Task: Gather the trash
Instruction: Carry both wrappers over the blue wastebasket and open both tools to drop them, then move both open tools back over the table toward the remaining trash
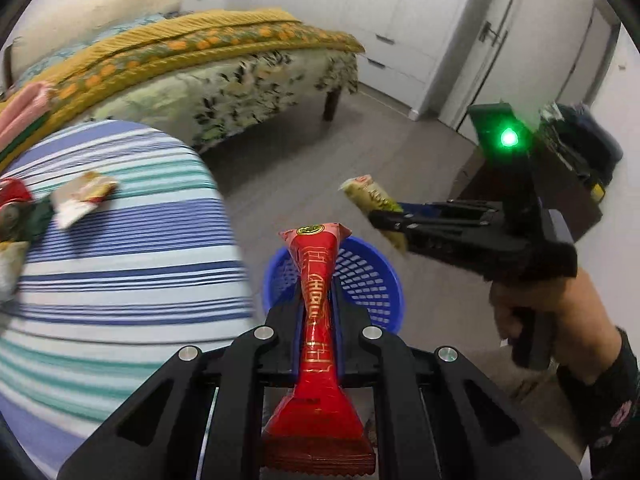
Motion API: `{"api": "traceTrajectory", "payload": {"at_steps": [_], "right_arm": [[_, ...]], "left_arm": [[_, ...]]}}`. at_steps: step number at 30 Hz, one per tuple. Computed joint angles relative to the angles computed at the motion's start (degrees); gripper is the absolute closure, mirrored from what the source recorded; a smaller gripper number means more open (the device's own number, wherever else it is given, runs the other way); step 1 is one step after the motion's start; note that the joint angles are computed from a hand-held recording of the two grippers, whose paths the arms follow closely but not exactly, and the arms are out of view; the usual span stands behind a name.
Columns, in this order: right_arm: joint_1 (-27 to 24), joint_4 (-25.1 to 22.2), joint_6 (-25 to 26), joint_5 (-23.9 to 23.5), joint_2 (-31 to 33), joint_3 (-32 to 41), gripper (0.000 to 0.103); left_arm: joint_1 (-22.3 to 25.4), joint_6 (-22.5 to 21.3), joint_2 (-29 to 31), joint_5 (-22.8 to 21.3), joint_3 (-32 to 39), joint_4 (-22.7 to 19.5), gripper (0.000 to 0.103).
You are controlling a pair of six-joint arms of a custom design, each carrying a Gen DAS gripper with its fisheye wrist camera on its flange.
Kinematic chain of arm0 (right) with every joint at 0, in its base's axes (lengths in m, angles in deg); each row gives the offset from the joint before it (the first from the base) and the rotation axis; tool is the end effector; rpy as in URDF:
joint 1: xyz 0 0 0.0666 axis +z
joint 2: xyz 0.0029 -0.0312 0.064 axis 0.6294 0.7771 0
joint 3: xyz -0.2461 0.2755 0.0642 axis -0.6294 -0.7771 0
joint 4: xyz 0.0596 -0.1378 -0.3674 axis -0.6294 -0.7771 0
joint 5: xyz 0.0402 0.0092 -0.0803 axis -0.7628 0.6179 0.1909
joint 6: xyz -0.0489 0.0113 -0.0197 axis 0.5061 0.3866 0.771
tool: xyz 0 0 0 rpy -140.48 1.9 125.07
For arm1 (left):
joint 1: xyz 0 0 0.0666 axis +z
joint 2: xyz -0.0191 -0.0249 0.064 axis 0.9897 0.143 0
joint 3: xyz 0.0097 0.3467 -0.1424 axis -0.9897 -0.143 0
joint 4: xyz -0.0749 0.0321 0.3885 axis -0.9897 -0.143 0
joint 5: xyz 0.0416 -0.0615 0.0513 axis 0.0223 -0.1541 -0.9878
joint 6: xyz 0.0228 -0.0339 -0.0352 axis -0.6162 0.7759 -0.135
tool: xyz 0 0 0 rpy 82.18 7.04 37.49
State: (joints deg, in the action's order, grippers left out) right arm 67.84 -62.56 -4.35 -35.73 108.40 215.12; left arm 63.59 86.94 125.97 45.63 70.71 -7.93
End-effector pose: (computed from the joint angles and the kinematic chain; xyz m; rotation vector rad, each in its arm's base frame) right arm 0.5013 0.2738 0.5977 -0.0747 2.5891 0.2971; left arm 0.4391 -0.1549 0.6592 0.5202 2.4755 -0.4700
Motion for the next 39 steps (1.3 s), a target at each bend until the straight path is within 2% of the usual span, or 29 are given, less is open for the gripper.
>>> {"api": "traceTrajectory", "payload": {"at_steps": [1, 4, 10, 17, 18, 19, 20, 24, 26, 28, 33, 35, 39], "right_arm": [[-0.68, 1.67, -0.86, -0.55, -1.81, -4.07, 0.085], [-2.10, 3.96, -2.04, -1.48, -4.25, -9.14, 0.085], [-3.92, 5.34, -2.66, -2.56, -6.11, -13.21, 0.085], [-5.62, 6.68, -3.72, -4.19, -7.09, -16.33, 0.084], [-5.78, 6.81, -3.72, -4.35, -6.92, -16.34, 0.082], [-5.85, 7.07, -3.98, -4.02, -7.03, -16.66, 0.065], [-5.96, 7.60, -4.85, -3.12, -7.38, -17.18, 0.056], [-6.12, 7.63, -5.21, -0.98, -8.02, -16.66, 0.051], [-5.80, 7.81, -4.92, 1.17, -8.20, -15.79, 0.042], [-5.50, 8.36, -5.20, 2.73, -8.51, -15.50, 0.030], [-3.02, 9.37, -4.43, 11.57, -8.37, -12.97, 0.013], [-1.81, 10.49, -3.66, 14.39, -8.37, -12.30, 0.012], [0.97, 12.87, -1.38, 17.47, -7.69, -10.55, 0.012]], "left_arm": [[-0.72, 0.30, 0.23, -0.39, -0.56, 0.48, 0.093], [-3.29, 1.91, 1.97, -2.17, -1.91, 2.40, 0.093], [-4.62, 3.82, 4.44, -2.70, -4.44, 4.92, 0.092], [-6.10, 4.42, 7.88, -3.15, -3.79, 6.42, 0.091], [-6.27, 4.59, 8.58, -3.62, -3.47, 6.76, 0.088], [-6.42, 4.74, 8.87, -3.79, -3.30, 7.01, 0.073], [-6.48, 4.91, 9.42, -3.93, -2.89, 7.33, 0.056], [-6.37, 6.06, 8.72, -4.14, -2.45, 9.17, 0.037], [-6.13, 6.22, 7.63, -4.39, -2.44, 10.05, 0.026], [-5.77, 6.14, 6.52, -4.34, -1.85, 10.27, 0.023], [-3.74, 5.89, 1.91, -4.96, -2.35, 12.10, 0.010], [-2.29, 5.47, -1.36, -6.05, -5.24, 13.13, 0.008], [1.60, 4.47, -6.16, -8.07, -11.15, 12.67, 0.007]]}}
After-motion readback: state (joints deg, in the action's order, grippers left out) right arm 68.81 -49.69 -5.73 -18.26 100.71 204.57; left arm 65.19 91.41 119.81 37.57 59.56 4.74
